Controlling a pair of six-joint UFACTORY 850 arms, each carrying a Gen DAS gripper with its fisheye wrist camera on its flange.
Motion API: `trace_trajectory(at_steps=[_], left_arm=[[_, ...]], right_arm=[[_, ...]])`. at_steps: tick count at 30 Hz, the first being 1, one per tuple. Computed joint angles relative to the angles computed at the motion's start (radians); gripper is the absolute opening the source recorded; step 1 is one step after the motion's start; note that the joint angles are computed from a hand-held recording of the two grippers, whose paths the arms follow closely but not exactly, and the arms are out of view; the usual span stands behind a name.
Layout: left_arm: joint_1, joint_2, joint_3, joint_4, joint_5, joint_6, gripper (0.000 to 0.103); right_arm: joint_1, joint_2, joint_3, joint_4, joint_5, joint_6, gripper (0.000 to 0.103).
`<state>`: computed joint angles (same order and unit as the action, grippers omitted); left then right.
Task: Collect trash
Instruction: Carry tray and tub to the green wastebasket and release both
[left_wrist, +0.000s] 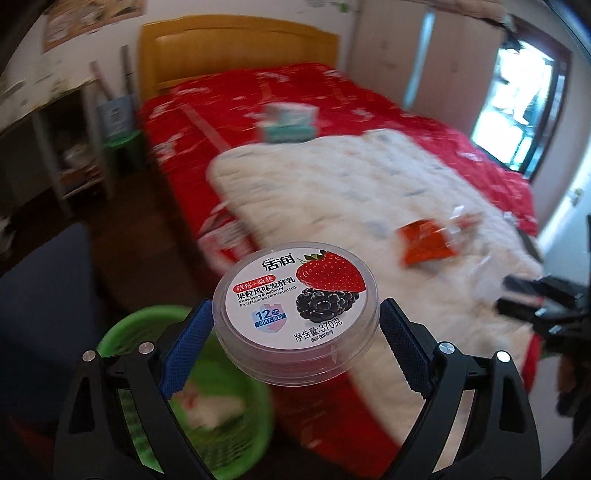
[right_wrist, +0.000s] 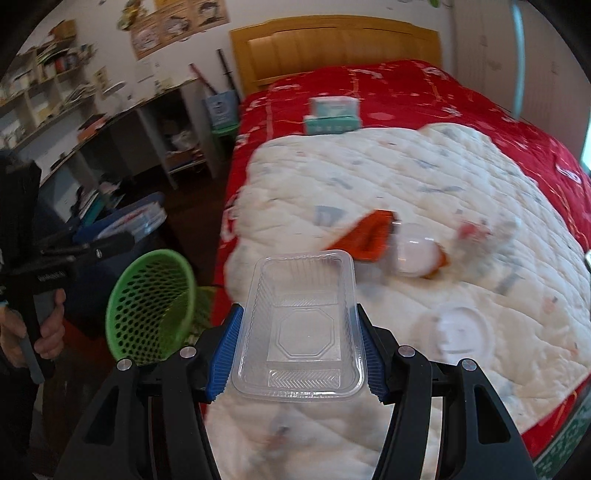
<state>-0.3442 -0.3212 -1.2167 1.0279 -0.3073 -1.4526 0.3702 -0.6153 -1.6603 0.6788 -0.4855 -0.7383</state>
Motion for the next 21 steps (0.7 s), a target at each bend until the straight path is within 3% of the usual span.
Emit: trace_trajectory(at_steps=[5, 10, 21], left_arm=[[0.055, 0.042, 0.126, -0.039, -0.026, -0.034, 0.089], [0.117, 0.016, 0.174, -0.160, 0.009, 0.038, 0.089], [0.193, -0.168, 0.081, -0.539, 0.039, 0.412, 0.090]], right_arm=[[0.044, -0.021, -0.025, -0.002, -0.021, -0.007, 0.057], [0.079, -0.050, -0.066, -0.030, -0.045, 0.013, 0.057], [0.100, -0.071, -0.094, -0.118, -0.060, 0.092, 0.057]])
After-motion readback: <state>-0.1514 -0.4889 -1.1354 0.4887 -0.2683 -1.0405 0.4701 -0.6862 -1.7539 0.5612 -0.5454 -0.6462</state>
